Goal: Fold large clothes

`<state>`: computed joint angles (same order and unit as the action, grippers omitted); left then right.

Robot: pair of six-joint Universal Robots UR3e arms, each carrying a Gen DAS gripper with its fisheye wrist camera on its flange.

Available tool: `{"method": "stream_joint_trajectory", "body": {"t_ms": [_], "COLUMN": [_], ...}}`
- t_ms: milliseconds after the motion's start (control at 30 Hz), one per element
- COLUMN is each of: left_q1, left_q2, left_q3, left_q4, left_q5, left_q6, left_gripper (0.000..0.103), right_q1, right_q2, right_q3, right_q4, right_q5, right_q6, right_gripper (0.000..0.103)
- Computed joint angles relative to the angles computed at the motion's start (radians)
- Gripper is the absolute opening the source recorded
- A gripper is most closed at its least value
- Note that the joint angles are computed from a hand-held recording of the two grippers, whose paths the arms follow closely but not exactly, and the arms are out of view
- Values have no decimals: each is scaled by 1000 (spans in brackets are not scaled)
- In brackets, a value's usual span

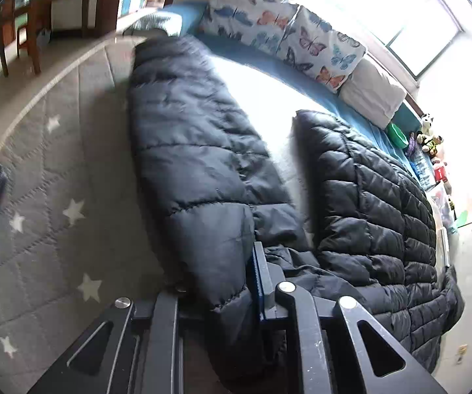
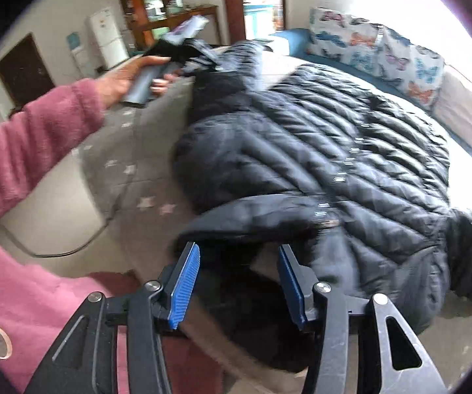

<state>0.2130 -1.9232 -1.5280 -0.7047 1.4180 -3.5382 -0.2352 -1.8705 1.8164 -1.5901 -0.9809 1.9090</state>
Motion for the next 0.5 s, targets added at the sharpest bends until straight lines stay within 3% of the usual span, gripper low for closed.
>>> {"method": "stream_joint_trajectory", "body": {"t_ms": [100,200,233,267,300,400,500], "left_q1": [-45,-50,-47,-46,-47,-31,-2], "left_q2": [46,119,140,166,191,250,316], "left_q3": [2,-31,-40,-54,-66,-102,-172], "left_q4": [-20,-22,-24,-26,-30,-52,-52], "left_q5": [76,84,82,80,79,60,21], "left_q6": [-12,-6,4,16,30,55,90], "left_gripper": [17,16,16,16,16,16,17], "right_q1": [64,194,211,237,249,220,137], "right_q2": [6,99,115,135,149,94,-37], "right_q3": [100,209,230,255,259,264,241], "right_q4": [-106,-415,-486,-578,-615,-579,-346], "right_q5": [-8,-86,-104,-133,-145,-108,-52], "right_q6": [47,194,214,241,249,185,41], "right_gripper": [61,60,51,28,22,12,10]}}
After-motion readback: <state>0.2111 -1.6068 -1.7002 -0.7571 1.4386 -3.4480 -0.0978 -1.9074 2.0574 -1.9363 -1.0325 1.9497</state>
